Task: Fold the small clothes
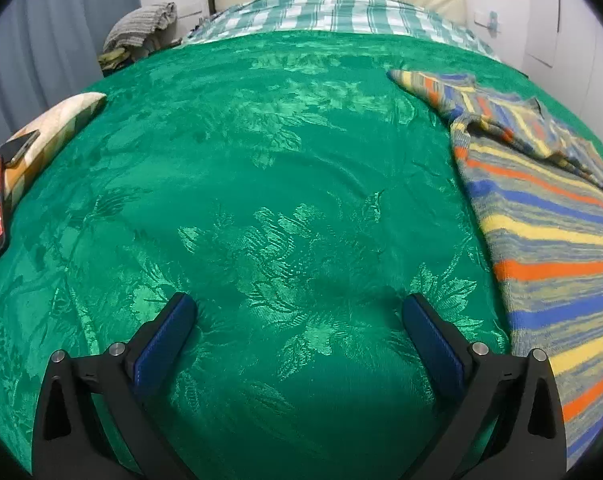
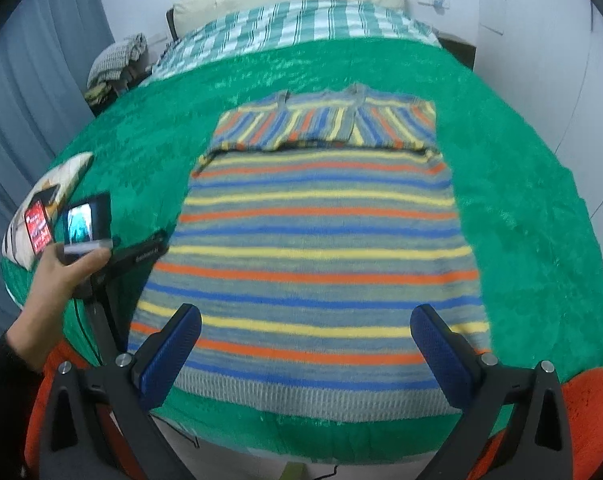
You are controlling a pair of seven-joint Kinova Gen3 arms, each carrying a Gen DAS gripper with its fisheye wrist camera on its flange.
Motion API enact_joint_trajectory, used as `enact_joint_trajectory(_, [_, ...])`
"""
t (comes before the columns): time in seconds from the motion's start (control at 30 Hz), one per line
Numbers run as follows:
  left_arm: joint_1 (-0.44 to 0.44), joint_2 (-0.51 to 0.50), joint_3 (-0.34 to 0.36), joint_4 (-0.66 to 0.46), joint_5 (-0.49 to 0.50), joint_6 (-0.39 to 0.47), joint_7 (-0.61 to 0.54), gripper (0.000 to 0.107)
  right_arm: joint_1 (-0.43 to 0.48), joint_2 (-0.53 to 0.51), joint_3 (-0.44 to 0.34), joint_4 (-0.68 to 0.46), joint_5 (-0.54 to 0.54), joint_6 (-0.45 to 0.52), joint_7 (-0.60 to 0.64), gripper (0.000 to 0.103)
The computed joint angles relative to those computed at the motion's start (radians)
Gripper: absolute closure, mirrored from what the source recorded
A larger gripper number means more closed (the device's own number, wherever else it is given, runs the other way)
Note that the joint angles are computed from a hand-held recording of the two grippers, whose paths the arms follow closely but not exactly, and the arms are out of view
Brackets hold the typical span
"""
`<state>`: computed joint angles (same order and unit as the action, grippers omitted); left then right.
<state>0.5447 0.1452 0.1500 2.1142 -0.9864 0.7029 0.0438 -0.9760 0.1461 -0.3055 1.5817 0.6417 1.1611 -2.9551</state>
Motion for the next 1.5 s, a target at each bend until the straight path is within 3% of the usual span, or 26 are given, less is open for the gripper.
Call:
enact_joint_trajectory(0.23, [0.002,0.002,0.000,-0.001,-0.003,0.003,0.004,0.005,-0.108,0.074,0.031,-0.092,0.204,0.218,-0.119,0.000])
enact_joint_trajectory(0.53, [0.003,0.002,0.001,-0.001,-0.004,0.005,0.005,0.005,-0.159,0.090,0.040,-0.134,0.284,0.322,-0.147,0.000])
enact_joint_trajectory(0.9, [0.002,0.002,0.001,0.000,-0.004,0.004,0.005,0.005,-0.150,0.094,0.044,-0.146,0.243,0.355,-0.183,0.000])
enact_joint_trajectory(1.03, [0.003,0.002,0.001,0.000,-0.004,0.004,0.005,0.005,-0.121,0.061,0.038,-0.102,0.219,0.282,-0.208,0.000])
enact_joint_trajectory(1.5, [0.003,0.002,0.001,0.000,-0.005,0.004,0.007,0.005,-0.118,0.087,0.038,-0.099,0.210,0.284,-0.209,0.003])
